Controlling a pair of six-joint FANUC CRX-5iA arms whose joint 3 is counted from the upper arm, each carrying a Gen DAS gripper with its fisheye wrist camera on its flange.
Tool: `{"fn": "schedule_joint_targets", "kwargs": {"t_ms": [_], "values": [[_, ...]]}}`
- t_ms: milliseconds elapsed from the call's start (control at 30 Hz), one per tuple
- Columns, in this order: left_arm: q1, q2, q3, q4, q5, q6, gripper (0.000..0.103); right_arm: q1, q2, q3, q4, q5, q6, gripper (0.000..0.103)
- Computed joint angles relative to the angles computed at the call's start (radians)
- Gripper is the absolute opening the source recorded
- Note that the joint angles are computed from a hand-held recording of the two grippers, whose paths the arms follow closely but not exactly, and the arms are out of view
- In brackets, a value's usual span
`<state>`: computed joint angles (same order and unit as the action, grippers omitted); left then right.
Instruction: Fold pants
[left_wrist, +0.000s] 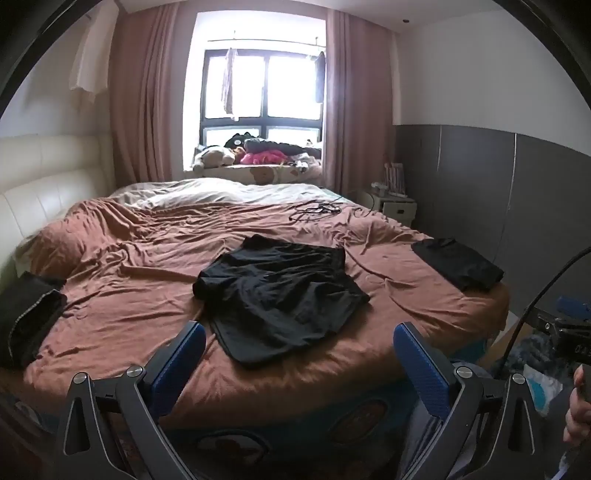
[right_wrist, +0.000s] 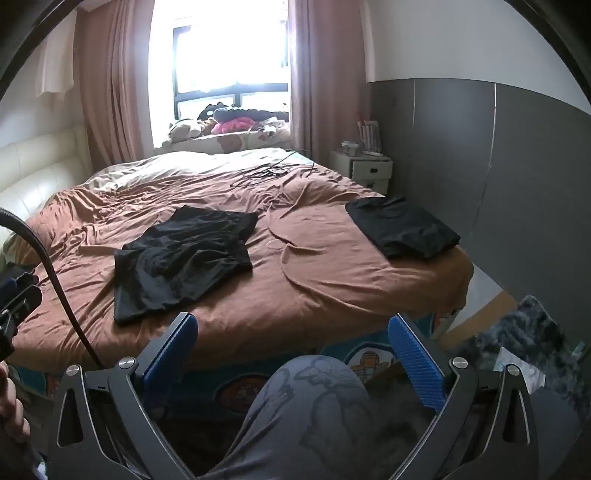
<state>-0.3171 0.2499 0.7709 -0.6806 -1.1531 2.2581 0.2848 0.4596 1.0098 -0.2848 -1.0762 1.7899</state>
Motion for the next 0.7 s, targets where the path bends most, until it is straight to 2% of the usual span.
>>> {"fn": "schedule_joint_targets", "kwargs": {"t_ms": [67,133,367,700], "values": [[0.004,0.0,0.001,0.01,0.0,0.0,0.103,0.011,-0.019,-0.04,0.009,0.027,0.0,0.103],[0.009,-0.014,-0.018,0.02,0.021,0.005,0.103,0.011,-0.017,-0.037,0.008,0.024,-0.002,0.103],[-0.003,0.0,0.012,0.008,0.0,0.004,0.103,0.016,-0.017,-0.042,0.013,0.025,-0.003,0.103],[0.002,-0.004,0.001,0.03,0.017,-0.005,0.103,0.014,-0.009,-0.031,-0.007,0.01,-0.009,0.103]]}}
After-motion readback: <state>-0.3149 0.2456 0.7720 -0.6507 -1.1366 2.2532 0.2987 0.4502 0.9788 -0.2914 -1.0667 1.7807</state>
